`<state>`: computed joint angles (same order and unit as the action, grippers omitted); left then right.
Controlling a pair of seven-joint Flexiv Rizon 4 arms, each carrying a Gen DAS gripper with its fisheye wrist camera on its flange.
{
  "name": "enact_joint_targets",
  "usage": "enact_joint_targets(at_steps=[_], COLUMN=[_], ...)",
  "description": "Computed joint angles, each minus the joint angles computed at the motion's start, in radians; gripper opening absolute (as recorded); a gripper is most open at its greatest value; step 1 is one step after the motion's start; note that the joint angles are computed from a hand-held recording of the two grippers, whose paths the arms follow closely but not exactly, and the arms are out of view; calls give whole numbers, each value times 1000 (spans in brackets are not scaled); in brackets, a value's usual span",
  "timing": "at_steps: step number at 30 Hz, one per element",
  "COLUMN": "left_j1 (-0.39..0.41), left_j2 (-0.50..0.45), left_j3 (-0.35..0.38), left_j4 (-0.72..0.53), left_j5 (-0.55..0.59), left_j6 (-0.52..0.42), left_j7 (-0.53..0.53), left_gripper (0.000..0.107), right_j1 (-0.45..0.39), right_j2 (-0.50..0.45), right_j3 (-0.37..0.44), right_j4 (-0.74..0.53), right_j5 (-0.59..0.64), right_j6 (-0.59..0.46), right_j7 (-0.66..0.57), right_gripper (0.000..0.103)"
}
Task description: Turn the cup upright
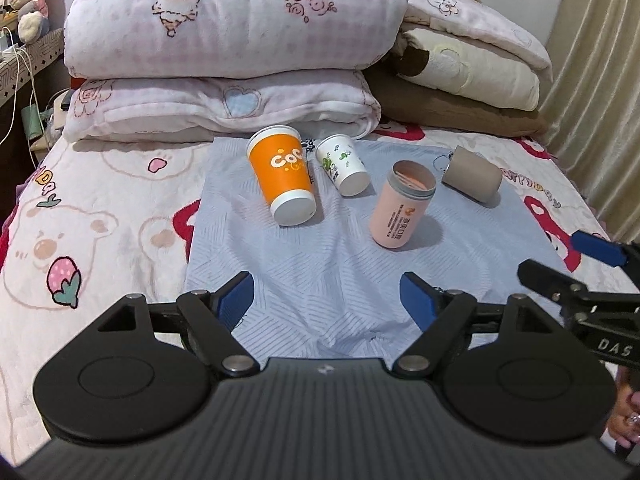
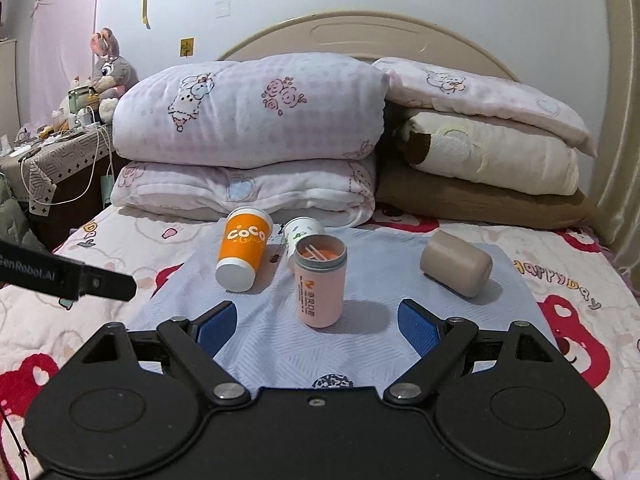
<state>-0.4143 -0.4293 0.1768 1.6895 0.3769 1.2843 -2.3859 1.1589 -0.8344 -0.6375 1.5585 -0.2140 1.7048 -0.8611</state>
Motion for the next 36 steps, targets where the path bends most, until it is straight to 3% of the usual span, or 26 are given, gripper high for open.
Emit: enact_joint_targets(at_steps=[3,5,8,28,36], left_j1=[-9,-23,-33,19,41], left_j2=[-5,-9,-12,12,22], left_j3=[10,26,36,-36,-58], left_j4=[-11,-20,-32,-58,-59], left_j5=[13,35,65,96,88], left_j6=[-12,-22,-49,-257,-296], left_j7=[-12,-36,-63,-58,-48], left_gripper=[84,92,98,100,100], right_j1=[14,48,66,76,40], right_j2=[-5,-25,-35,-9,18], right_j3=[-21,-73,-102,-121,-67], right_j4=[-4,-5,-8,4,-11], right_j5=[6,25,23,-145,-234], right_j6=[-10,-13,-28,-118,-160], right_j7=[15,47,65,246,298], right_gripper=[97,103,103,103,103])
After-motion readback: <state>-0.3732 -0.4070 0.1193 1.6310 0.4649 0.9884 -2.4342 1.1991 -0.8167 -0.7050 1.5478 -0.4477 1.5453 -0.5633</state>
